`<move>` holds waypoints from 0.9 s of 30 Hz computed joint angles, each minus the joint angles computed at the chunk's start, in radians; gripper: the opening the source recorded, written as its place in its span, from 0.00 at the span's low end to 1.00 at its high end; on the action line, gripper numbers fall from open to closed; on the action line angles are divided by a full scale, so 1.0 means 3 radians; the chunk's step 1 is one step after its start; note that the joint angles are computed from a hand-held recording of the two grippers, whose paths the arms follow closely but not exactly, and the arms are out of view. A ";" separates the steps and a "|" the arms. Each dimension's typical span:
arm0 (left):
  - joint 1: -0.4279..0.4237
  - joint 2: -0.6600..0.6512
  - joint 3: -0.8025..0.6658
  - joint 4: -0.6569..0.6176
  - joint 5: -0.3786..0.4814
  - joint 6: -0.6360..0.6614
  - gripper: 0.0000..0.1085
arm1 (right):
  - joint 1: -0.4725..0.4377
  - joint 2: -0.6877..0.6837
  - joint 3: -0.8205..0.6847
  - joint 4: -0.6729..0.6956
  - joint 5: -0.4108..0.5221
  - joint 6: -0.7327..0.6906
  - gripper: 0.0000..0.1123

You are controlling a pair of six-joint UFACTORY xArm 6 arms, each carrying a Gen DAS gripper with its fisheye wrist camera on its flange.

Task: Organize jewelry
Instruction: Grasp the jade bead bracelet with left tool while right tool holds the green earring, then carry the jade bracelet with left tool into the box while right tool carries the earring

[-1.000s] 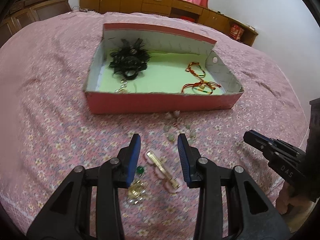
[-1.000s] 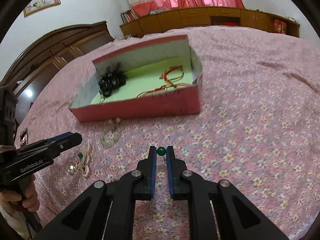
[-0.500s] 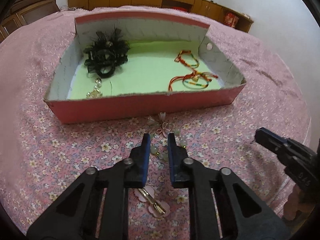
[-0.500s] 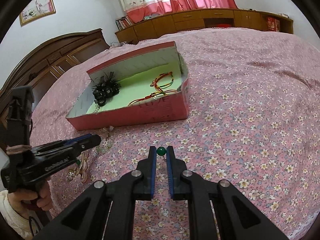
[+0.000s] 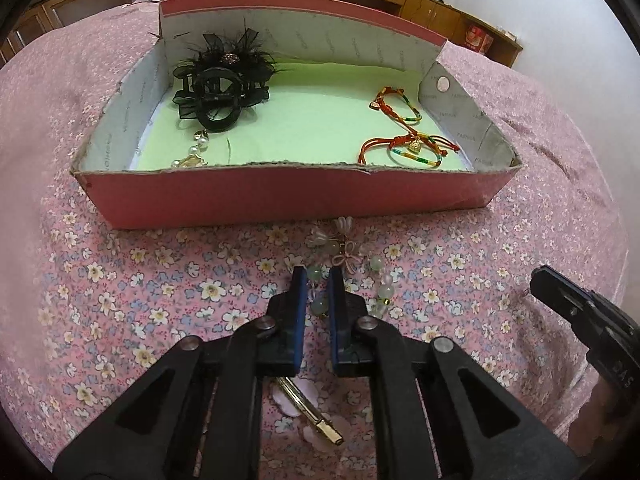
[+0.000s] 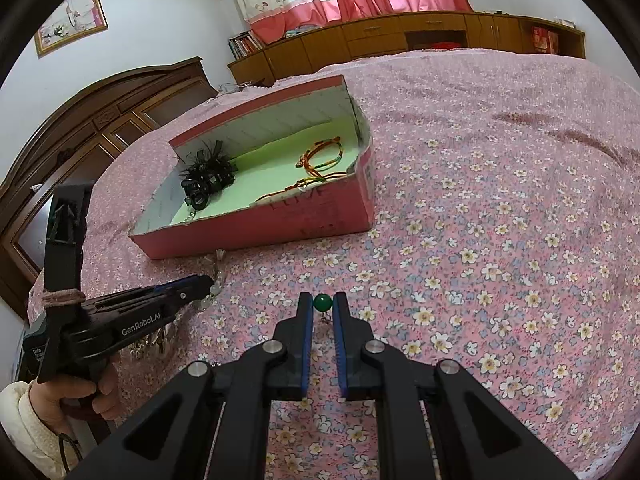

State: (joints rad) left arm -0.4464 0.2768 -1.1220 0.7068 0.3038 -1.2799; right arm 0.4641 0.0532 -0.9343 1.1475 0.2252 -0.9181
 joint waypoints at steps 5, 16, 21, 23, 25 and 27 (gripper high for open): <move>0.0009 -0.0124 0.0118 0.0162 -0.0077 -0.0168 0.01 | -0.0017 0.0024 -0.0010 0.0022 0.0000 0.0001 0.10; -0.0022 -0.0469 0.0327 0.0699 -0.0151 -0.0615 0.00 | 0.0022 -0.0033 0.0020 0.0045 -0.0054 -0.0058 0.10; -0.0028 -0.0593 0.0377 0.0860 -0.0142 -0.0738 0.00 | 0.0044 -0.0075 0.0039 0.0106 -0.0085 -0.0124 0.10; -0.0028 -0.0607 0.0368 0.0911 -0.0136 -0.0774 0.00 | 0.0054 -0.0088 0.0040 0.0141 -0.0098 -0.0165 0.10; -0.0033 -0.0650 0.0381 0.0969 -0.0125 -0.0816 0.00 | 0.0060 -0.0101 0.0042 0.0168 -0.0105 -0.0194 0.10; -0.0038 -0.0656 0.0365 0.1015 -0.0116 -0.0851 0.00 | 0.0068 -0.0113 0.0042 0.0207 -0.0111 -0.0241 0.10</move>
State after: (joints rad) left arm -0.4579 0.0799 -1.0124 1.0113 0.2691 -1.5352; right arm 0.4844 0.0191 -0.9217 1.2097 0.1918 -0.9903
